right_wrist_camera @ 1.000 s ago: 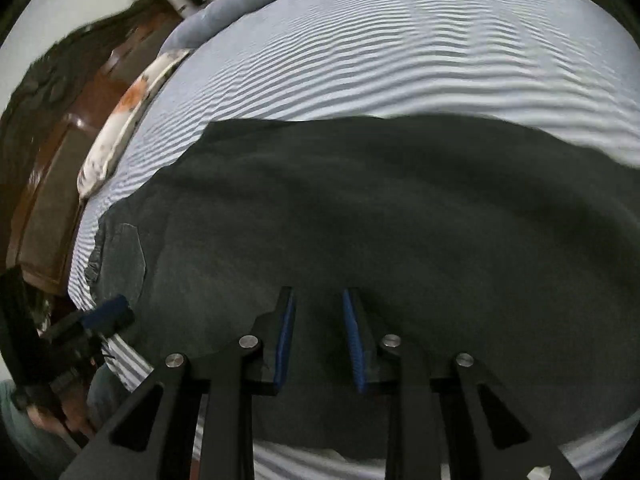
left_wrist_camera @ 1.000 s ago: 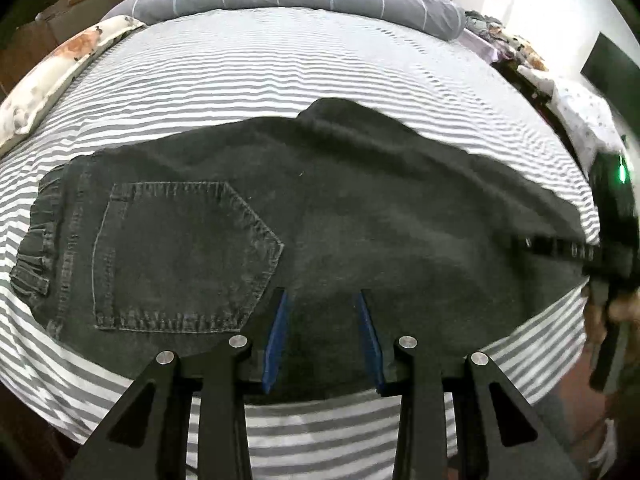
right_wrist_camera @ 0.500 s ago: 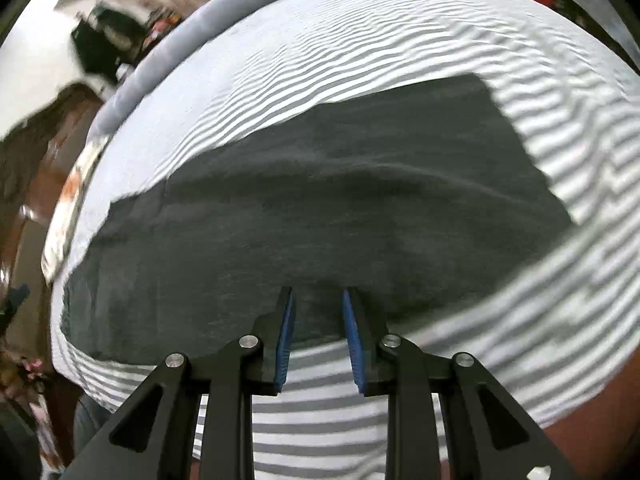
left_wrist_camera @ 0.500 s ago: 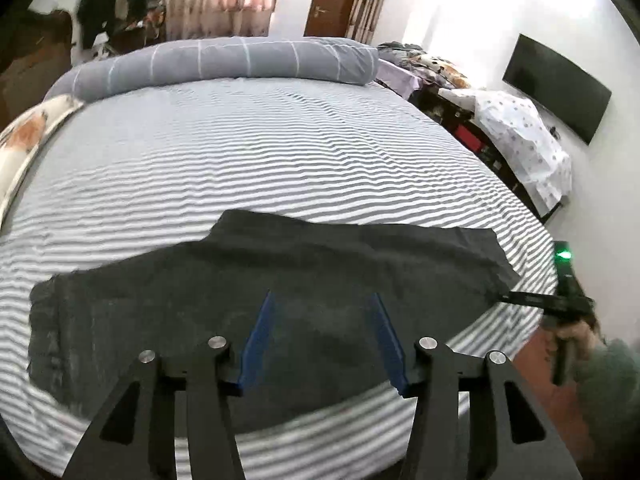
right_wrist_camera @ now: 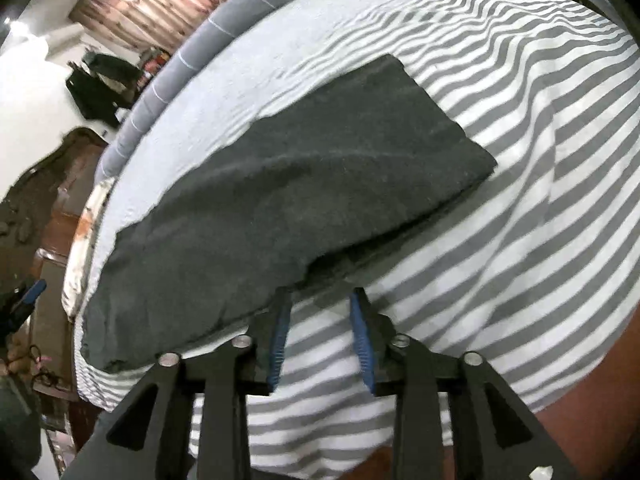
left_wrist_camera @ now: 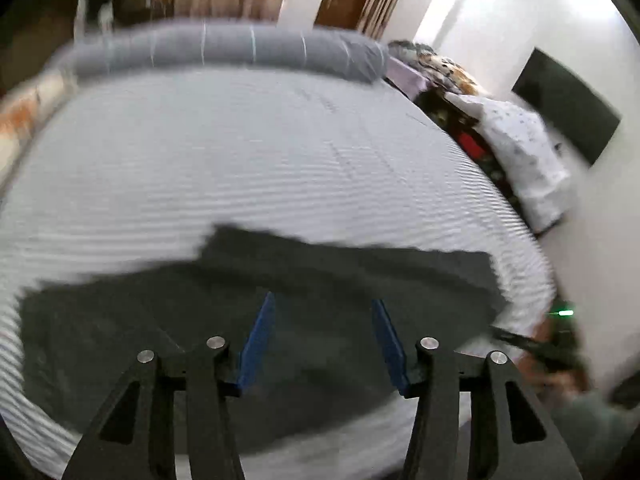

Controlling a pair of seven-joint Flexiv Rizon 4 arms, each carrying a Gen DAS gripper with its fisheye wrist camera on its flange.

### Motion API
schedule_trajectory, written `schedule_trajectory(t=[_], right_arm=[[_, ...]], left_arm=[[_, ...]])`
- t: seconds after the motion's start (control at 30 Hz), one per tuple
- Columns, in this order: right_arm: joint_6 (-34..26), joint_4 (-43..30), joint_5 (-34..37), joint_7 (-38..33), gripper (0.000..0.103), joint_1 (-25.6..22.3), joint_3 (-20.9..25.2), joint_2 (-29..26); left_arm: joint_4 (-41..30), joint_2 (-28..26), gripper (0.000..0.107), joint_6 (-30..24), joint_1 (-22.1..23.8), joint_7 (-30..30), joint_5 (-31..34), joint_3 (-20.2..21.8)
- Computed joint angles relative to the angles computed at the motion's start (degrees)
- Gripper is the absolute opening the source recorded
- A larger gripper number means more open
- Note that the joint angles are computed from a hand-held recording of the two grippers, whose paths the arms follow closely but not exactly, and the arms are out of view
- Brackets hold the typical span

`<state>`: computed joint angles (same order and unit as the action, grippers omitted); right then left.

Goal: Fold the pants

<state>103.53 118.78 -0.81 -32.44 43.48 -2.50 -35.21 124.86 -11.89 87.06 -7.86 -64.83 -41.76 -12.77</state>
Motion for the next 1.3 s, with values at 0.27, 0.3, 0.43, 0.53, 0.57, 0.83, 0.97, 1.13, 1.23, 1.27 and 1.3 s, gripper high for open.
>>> schedule_trajectory(t=[0.27, 0.3, 0.43, 0.53, 0.57, 0.83, 0.97, 1.13, 1.23, 1.27, 1.3], right_arm=[[3.8, -1.6, 2.2, 1.1, 0.039, -1.1, 1.3, -2.6], [4.7, -1.3, 3.2, 1.2, 0.039, -0.6, 0.7, -2.7], [8.1, -1.6, 6.4, 0.8, 0.039, -0.2, 0.0, -3.7], [8.5, -2.3, 8.7, 0.1, 0.038, 1.2, -1.9, -4.0], [8.2, -2.6, 9.6, 0.0, 0.038, 1.9, -2.9, -4.1], [9.1, -4.9, 13.1, 1.2, 0.024, 0.5, -3.2, -5.6], [9.1, -5.1, 13.1, 1.6, 0.010, -0.2, -2.3, -5.2], [7.3, -5.0, 13.9, 0.5, 0.007, 4.1, -6.6, -2.8], [6.5, -5.3, 13.1, -0.3, 0.007, 5.0, -7.8, -1.3], [5.4, -5.9, 12.8, -0.6, 0.007, 6.2, -9.0, -0.8], [4.5, -6.7, 12.0, -1.0, 0.007, 7.0, -9.7, -0.4]], left_arm=[[-9.5, -10.5, 0.055, -9.1, -5.8, -19.4, 19.9, 10.6], [-10.2, -11.4, 0.055, -8.6, -7.3, -20.9, 24.0, 12.4], [-10.4, -13.0, 0.055, -9.9, -8.6, -23.9, 31.4, 13.7], [-8.0, -13.2, 0.055, -8.7, -7.1, -25.3, 31.1, 11.0], [-7.0, -13.1, 0.055, -7.2, -7.1, -25.9, 31.5, 10.8], [-1.1, -13.3, 0.055, -0.2, -7.9, -28.1, 30.9, 9.0], [-2.2, -14.1, 0.055, -0.5, -10.8, -29.8, 33.5, 11.8], [-2.6, -14.7, 0.055, 0.3, -10.5, -30.5, 34.8, 11.7], [-1.9, -14.9, 0.055, 1.8, -9.2, -30.3, 34.5, 10.2], [-1.5, -14.9, 0.055, 2.5, -8.7, -30.1, 34.4, 9.6], [-1.2, -14.9, 0.055, 2.9, -8.4, -29.8, 34.4, 9.2]])
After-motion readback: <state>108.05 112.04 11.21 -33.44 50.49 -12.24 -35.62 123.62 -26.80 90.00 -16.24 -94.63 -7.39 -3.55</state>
